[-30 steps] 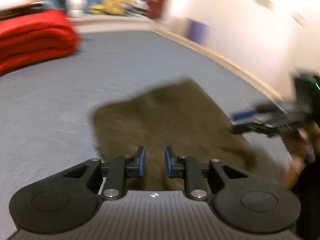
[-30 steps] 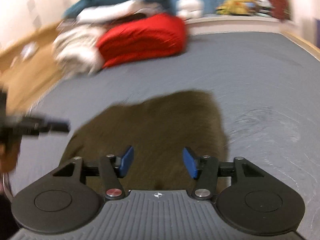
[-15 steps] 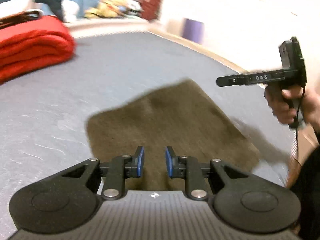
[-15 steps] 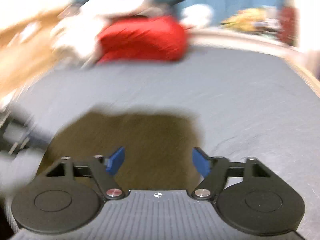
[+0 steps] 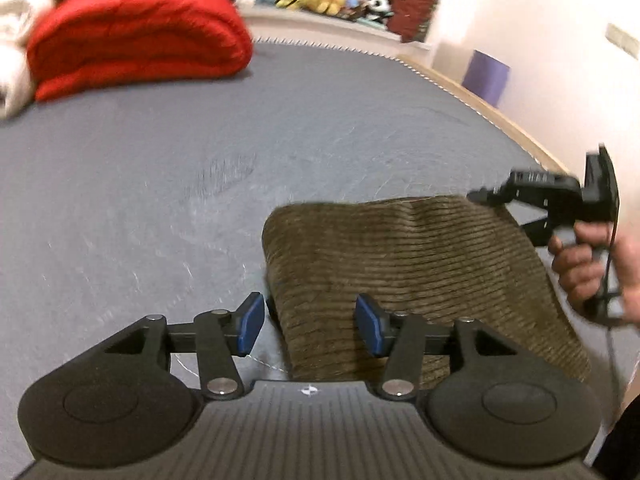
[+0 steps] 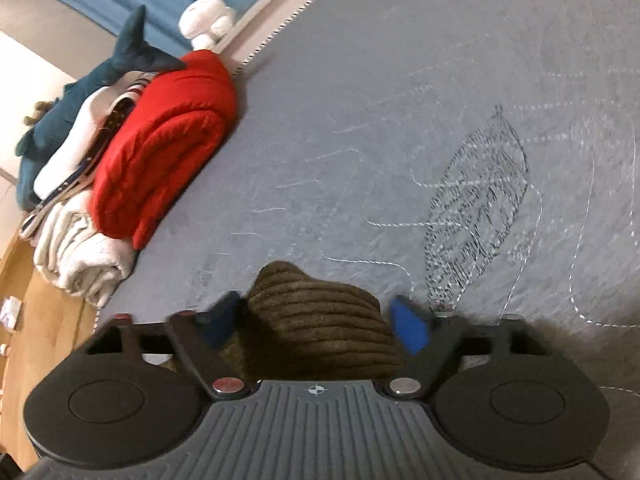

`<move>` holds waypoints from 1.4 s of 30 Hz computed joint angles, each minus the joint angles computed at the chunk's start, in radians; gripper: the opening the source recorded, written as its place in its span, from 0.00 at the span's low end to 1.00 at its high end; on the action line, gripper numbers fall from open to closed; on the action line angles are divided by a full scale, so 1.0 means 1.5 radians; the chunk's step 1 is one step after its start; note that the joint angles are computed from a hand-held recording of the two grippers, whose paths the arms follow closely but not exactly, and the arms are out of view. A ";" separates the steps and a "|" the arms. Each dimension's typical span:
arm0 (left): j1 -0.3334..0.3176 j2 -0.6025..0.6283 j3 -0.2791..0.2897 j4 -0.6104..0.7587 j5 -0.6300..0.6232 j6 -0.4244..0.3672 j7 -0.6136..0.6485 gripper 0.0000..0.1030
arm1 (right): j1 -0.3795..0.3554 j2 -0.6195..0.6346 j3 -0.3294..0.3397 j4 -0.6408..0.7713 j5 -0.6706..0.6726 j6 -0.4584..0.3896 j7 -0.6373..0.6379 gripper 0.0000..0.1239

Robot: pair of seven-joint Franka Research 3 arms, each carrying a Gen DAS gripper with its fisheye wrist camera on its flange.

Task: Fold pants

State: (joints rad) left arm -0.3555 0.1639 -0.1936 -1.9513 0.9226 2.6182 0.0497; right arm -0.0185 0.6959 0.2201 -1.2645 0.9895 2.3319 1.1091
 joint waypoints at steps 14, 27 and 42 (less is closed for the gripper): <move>0.037 0.000 0.016 -0.053 -0.114 0.127 -0.011 0.49 | 0.071 -0.044 0.005 -0.119 -0.112 0.334 -0.123 0.12; -0.002 0.047 -0.009 0.052 -0.030 -0.062 0.129 0.13 | -0.063 -0.116 0.124 -0.205 -0.008 0.245 -0.418 0.25; -0.010 -0.052 -0.028 -0.064 -0.051 0.054 0.247 0.20 | 0.028 -0.240 -0.023 -0.310 0.003 0.182 -0.446 0.32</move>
